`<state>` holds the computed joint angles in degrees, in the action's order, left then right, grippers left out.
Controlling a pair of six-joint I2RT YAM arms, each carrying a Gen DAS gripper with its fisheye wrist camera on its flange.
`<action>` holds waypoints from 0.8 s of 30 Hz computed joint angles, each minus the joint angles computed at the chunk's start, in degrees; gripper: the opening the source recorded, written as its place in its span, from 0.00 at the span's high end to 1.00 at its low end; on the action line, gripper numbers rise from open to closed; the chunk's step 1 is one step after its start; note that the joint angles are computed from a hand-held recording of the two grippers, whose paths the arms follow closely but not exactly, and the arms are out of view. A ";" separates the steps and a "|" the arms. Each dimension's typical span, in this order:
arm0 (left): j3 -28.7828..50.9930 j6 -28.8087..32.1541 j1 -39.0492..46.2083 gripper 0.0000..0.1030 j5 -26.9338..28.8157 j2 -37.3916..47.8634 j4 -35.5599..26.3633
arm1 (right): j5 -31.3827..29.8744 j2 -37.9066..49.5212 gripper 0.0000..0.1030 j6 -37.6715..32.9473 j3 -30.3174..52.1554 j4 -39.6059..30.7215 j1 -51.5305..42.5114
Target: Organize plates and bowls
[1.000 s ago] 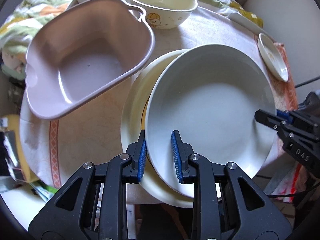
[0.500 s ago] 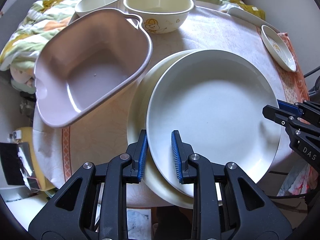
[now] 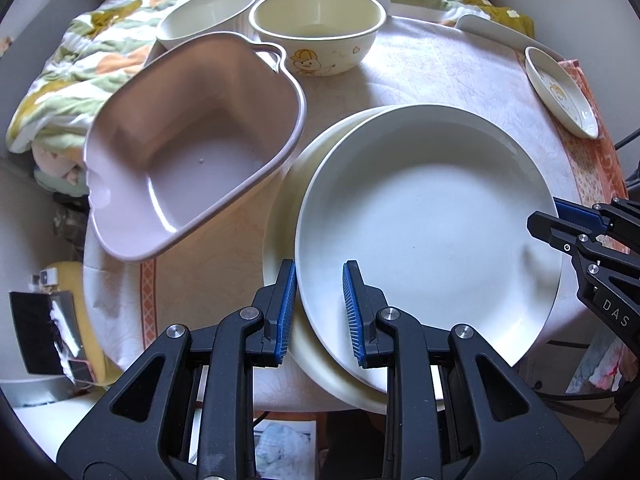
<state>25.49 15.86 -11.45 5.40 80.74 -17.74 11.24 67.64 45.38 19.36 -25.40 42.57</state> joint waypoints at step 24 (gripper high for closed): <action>1.44 -0.33 -1.95 0.79 -0.34 -19.28 -11.15 | 3.31 -12.50 0.82 4.25 1.60 -9.41 1.88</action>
